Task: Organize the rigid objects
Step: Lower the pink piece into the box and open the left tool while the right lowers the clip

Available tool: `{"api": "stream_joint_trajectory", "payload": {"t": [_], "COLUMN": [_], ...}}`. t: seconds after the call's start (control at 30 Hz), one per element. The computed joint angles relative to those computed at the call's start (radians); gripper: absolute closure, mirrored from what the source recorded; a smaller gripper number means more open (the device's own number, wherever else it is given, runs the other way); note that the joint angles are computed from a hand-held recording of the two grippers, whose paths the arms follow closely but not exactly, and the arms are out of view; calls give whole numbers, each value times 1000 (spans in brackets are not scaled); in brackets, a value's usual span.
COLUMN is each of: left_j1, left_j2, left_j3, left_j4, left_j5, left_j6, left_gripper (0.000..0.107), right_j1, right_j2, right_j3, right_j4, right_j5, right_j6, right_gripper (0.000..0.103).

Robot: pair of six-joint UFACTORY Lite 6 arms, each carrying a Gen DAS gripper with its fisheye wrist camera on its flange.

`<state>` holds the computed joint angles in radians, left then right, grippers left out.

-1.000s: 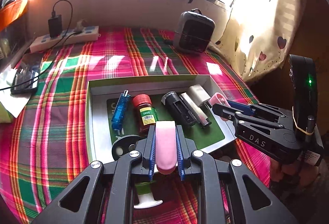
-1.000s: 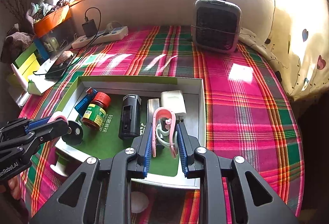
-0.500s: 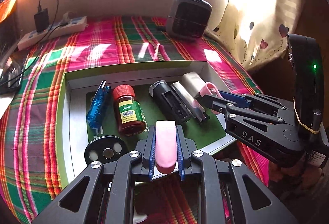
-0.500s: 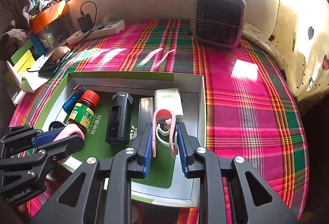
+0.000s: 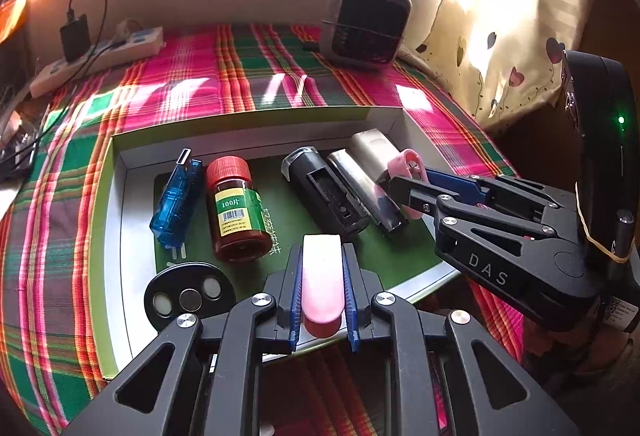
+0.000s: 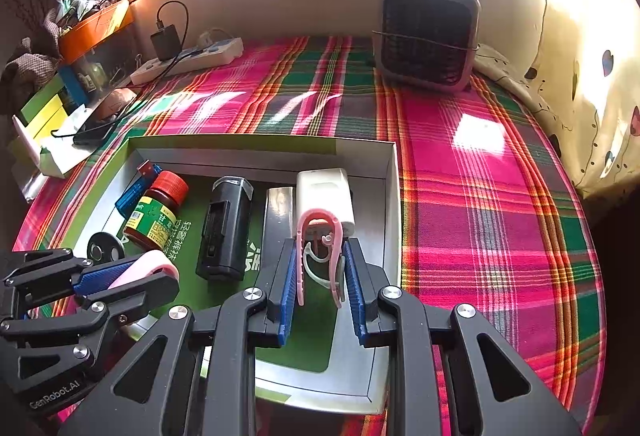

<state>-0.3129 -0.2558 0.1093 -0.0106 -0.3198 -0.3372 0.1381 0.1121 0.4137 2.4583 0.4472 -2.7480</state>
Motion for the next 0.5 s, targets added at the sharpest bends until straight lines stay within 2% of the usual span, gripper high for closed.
{"api": "stream_joint_trajectory", "payload": {"t": [0.07,0.5], "left_j1": [-16,-32], "left_j2": [6,42], "left_j3": [2,15], "left_j4": [-61,-96], "left_j5": [-4,-16], "left_j6": [55,72], "left_gripper": [90,90], "right_j1": [2,-9], "right_j2": [-2,-1], "right_j3": [-5,-12], "right_j4": [13,-7], "right_j5": [6,28], "right_j6": [-13,-6], "right_gripper": [78,78]}}
